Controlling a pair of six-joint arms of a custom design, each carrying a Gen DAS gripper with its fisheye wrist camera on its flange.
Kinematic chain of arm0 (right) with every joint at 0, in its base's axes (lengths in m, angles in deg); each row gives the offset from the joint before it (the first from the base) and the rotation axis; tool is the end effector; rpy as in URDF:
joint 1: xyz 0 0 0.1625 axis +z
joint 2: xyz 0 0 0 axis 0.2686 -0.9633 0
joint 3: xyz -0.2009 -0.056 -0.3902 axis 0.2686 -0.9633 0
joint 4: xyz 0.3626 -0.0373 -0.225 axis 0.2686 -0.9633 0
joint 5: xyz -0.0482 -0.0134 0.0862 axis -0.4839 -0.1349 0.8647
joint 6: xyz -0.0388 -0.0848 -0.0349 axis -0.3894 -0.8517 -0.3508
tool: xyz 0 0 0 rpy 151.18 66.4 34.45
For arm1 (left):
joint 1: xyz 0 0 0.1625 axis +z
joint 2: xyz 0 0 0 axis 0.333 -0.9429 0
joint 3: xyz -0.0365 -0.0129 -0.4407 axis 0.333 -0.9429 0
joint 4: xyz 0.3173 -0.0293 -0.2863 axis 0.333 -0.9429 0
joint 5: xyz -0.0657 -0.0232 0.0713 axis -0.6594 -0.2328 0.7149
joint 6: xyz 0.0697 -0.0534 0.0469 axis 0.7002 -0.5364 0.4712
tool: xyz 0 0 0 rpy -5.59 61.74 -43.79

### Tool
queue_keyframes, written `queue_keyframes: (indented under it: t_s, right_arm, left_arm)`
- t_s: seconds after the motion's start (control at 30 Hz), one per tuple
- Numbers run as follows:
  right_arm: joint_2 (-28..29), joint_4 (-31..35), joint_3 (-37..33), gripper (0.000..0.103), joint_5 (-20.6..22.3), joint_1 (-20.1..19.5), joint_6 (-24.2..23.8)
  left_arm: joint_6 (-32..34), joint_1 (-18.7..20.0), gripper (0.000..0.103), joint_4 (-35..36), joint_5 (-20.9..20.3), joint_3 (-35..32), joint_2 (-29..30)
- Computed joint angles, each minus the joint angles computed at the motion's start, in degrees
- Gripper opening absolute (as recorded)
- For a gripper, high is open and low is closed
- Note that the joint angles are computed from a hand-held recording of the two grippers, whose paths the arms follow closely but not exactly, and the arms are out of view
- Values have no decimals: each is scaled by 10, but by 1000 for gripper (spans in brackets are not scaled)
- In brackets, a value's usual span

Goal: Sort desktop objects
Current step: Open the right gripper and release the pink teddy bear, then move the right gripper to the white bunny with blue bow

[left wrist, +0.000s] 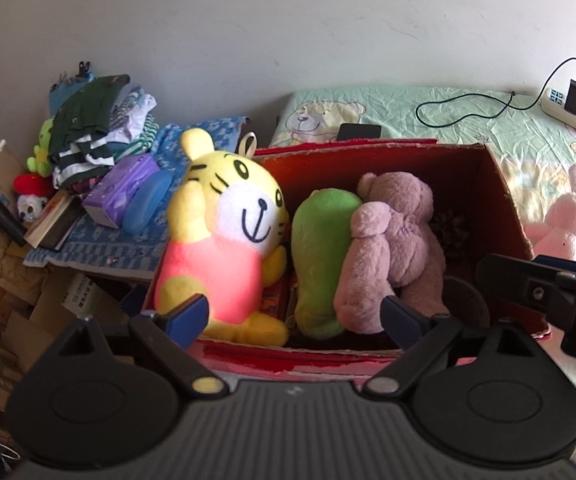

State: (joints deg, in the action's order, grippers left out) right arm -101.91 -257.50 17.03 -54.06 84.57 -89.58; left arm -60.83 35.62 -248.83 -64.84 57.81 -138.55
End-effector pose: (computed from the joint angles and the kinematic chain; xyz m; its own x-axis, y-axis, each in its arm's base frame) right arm 0.2355 -0.6411 0.0832 -0.9520 -0.2069 0.2256 -0.3051 0.7033 -0.6421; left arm -0.1616 -0.6249 0.1762 -0.5387 -0.1131 -0.8349 0.4686 0.7833 -0.4085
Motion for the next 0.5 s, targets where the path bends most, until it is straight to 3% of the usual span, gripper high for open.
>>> queue_keyframes:
  t_s: [0.17,0.27,0.4,0.5]
  right_arm:
    - [-27,-27,34,63,41,-21,-2]
    - [-49,-52,61,63,61,-37,-3]
    - [-83,-91,102,63,77,-64,-7]
    - [-107,-117,129,63,67,-85,-4]
  left_arm:
    - [-4,-22,94,-19,-1,14,1]
    - [27,-39,94,-58,-16,22,9]
    - [83,-58,94,-117,-72,29,23]
    - [100,-65,94,-127,-129,24,38]
